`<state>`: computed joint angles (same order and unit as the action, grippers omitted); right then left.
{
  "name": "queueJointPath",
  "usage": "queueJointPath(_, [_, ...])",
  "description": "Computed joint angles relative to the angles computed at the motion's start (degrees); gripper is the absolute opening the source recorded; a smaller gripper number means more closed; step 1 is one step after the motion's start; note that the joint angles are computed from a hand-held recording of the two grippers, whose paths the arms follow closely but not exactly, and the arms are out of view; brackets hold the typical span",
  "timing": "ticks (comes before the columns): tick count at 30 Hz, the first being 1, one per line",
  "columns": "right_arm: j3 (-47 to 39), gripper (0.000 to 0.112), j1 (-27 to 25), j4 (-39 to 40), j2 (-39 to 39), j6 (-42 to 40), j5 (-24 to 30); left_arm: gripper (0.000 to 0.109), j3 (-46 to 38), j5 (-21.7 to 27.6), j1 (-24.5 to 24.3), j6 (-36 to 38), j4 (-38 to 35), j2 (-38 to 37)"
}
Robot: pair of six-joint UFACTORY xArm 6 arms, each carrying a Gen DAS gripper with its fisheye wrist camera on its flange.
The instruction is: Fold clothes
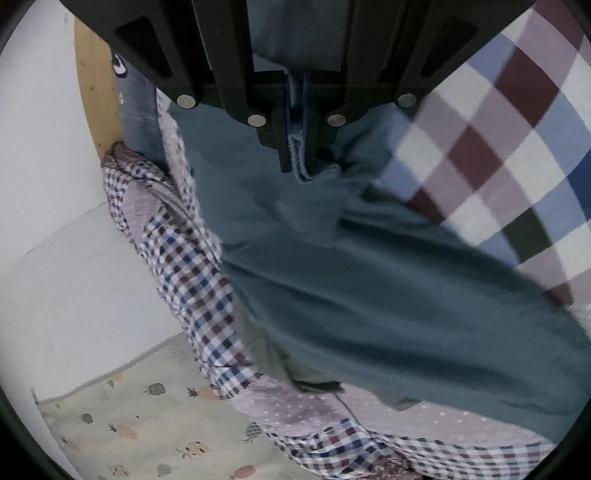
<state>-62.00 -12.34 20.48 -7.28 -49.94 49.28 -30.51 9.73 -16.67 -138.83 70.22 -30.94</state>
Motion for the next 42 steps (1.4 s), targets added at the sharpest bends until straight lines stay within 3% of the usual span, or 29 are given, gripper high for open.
queueJointPath(3, [-0.4,0.050,-0.2,3.2,-2.4,0.3,0.0,0.003,1.7,-2.7,1.8,-2.6,0.6,1.0])
queueJointPath(8, [1.5,0.051,5.2,11.7,-6.5,-2.5,-2.4,0.003,0.8,-1.1,1.1,-3.2,1.9,2.5])
queueJointPath(13, [3.5,0.051,19.5,15.3,-8.0,-8.6,-7.1,0.004,0.7,-0.4,0.4,-2.1,0.6,2.4])
queueJointPath(18, [-2.6,0.049,34.5,13.4,-1.4,-13.0,-8.0,0.006,1.2,-2.1,1.5,-3.3,0.7,1.8])
queueJointPath(22, [-9.7,0.044,42.7,0.5,8.1,-9.6,-11.3,0.007,1.2,-5.8,3.9,-9.8,5.8,1.9])
queueJointPath(26, [-15.4,0.035,45.3,-6.8,15.1,-6.6,-11.4,0.009,0.8,-7.2,4.8,-13.4,8.9,2.0])
queueJointPath(31, [-20.7,0.032,45.5,-2.2,18.6,-11.3,-7.9,0.009,0.6,-8.3,5.5,-14.9,10.4,2.3])
queueJointPath(33, [-22.6,0.029,45.9,-4.9,20.3,-9.7,-7.0,0.011,0.1,-9.2,6.2,-19.7,14.9,2.3])
queueJointPath(34, [-23.4,0.023,46.2,-6.9,21.2,-8.5,-6.7,0.012,-0.1,-9.5,6.5,-22.5,17.3,2.1])
queueJointPath(35, [-23.9,0.000,46.4,-8.2,21.7,-7.7,-6.7,0.017,-0.3,-9.8,6.8,-25.2,19.6,1.8])
queueJointPath(39, [-23.0,0.000,46.1,-7.3,20.4,-6.4,-9.2,0.040,-0.2,-8.6,7.2,-33.7,26.8,-0.7])
queueJointPath(42, [-24.2,0.000,45.5,-6.7,19.7,-3.4,-10.3,0.048,-0.1,-8.3,7.5,-34.8,28.3,-1.7])
